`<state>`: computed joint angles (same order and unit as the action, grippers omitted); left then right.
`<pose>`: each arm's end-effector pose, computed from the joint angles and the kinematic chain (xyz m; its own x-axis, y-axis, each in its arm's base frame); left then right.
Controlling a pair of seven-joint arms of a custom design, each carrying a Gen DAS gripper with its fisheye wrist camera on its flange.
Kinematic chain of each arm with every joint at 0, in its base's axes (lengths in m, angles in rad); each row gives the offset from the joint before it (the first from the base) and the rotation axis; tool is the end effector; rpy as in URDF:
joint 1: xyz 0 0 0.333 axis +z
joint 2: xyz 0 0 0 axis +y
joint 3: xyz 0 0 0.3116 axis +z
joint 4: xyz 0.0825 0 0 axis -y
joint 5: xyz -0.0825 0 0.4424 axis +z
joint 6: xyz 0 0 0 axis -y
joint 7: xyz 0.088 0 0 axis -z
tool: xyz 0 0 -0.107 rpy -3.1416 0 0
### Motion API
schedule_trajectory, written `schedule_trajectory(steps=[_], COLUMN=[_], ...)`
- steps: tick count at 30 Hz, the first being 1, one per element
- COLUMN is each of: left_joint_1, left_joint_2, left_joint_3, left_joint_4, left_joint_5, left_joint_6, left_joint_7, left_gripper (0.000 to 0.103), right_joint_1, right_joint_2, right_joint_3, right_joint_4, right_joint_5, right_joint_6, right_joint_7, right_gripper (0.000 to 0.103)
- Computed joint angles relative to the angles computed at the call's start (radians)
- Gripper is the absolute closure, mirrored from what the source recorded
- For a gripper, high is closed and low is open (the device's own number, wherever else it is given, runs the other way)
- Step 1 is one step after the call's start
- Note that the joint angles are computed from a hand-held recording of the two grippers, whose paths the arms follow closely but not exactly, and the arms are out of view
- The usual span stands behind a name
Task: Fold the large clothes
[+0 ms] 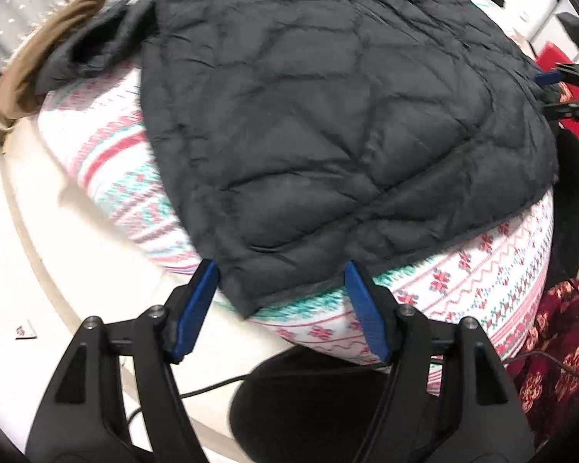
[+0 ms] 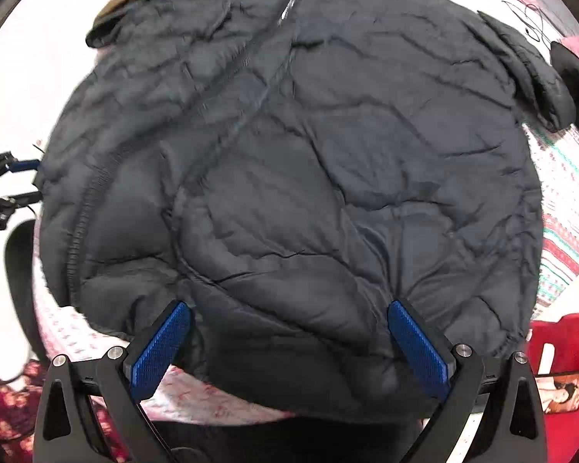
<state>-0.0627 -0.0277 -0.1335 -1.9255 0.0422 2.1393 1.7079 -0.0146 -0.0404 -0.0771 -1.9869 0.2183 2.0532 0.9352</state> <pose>0.6185 -0.1217 0.4998 -0.3356 -0.9390 -0.0758 -0.9104 0.3439 -0.2302 0.6095 -0.0447 0.4662 0.4444 -0.8893 -0.1077 -0.8861 -0.4188 -0.1985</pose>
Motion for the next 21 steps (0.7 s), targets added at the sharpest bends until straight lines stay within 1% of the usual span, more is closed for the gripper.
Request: schedule_trajectory(steps=[2, 4, 6, 8, 10, 11, 14, 15, 16, 18, 20, 21], left_joint_1=[0.002, 0.009, 0.014, 0.019, 0.026, 0.032, 0.066, 0.078, 0.087, 0.101, 0.112, 0.117], left_joint_2=[0.002, 0.032, 0.063, 0.118, 0.176, 0.200, 0.303, 0.344, 0.380, 0.433, 0.501, 0.528], left_joint_3=[0.001, 0.007, 0.006, 0.006, 0.001, -0.002, -0.022, -0.030, -0.039, -0.053, -0.061, -0.065], left_joint_4=[0.011, 0.053, 0.093, 0.160, 0.217, 0.240, 0.343, 0.387, 0.425, 0.476, 0.548, 0.578], left_joint_5=[0.004, -0.025, -0.021, -0.007, -0.013, -0.027, -0.121, -0.148, -0.168, -0.195, -0.211, -0.216], left_joint_6=[0.030, 0.073, 0.103, 0.143, 0.196, 0.221, 0.286, 0.299, 0.308, 0.322, 0.313, 0.307], left_joint_7=[-0.027, -0.044, -0.061, -0.067, -0.062, -0.052, -0.004, 0.008, 0.015, 0.019, 0.008, 0.002], left_gripper=[0.031, 0.021, 0.021, 0.021, 0.021, 0.021, 0.020, 0.021, 0.021, 0.021, 0.021, 0.022], right_joint_1=[-0.003, -0.004, -0.003, -0.003, -0.004, -0.007, -0.013, -0.013, -0.011, -0.011, -0.004, -0.003], right_joint_2=[0.000, 0.020, 0.050, 0.103, 0.156, 0.190, 0.291, 0.331, 0.342, 0.418, 0.493, 0.518], right_joint_3=[-0.006, -0.007, -0.004, -0.001, 0.009, 0.017, 0.049, 0.066, 0.073, 0.098, 0.115, 0.121], right_joint_4=[0.035, 0.081, 0.127, 0.207, 0.286, 0.335, 0.467, 0.512, 0.523, 0.604, 0.679, 0.704], right_joint_5=[0.050, 0.083, 0.087, 0.096, 0.152, 0.203, 0.324, 0.351, 0.370, 0.422, 0.437, 0.439], right_joint_6=[-0.005, 0.002, 0.026, 0.024, 0.001, -0.027, -0.099, -0.107, -0.112, -0.128, -0.131, -0.130], right_joint_7=[-0.021, -0.025, -0.004, 0.033, 0.038, 0.028, 0.001, -0.004, -0.012, -0.027, -0.004, 0.007], right_gripper=[0.000, 0.000, 0.000, 0.000, 0.000, 0.000, 0.000, 0.000, 0.000, 0.000, 0.000, 0.002])
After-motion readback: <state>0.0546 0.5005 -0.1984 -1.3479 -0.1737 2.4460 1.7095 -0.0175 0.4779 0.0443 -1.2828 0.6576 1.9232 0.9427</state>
